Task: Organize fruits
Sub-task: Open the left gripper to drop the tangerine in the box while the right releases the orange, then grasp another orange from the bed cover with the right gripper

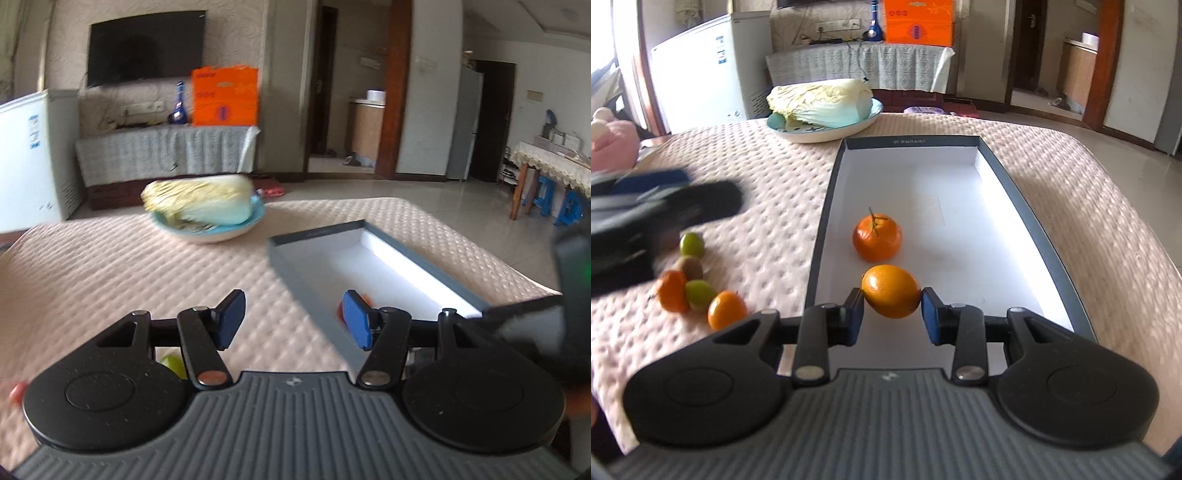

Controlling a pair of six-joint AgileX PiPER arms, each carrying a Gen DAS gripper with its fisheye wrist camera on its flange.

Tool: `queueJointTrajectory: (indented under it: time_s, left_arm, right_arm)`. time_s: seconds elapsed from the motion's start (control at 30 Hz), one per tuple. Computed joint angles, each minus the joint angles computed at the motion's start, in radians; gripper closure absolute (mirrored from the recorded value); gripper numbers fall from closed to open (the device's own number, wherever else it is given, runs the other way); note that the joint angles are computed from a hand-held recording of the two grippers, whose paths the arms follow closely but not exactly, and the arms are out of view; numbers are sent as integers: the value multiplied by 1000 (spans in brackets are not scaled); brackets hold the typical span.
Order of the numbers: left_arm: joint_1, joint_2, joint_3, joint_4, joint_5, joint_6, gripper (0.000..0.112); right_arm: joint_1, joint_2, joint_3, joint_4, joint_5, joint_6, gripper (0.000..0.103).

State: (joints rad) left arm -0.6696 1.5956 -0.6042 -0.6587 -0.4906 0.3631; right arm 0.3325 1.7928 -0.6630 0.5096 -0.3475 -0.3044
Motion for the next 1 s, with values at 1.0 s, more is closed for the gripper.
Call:
queueJointTrajectory:
  time_s: [1.0]
  left_arm:
    - [220, -197, 289, -201, 11, 118, 47]
  right_arm:
    - [48, -4, 32, 213, -180, -1, 51]
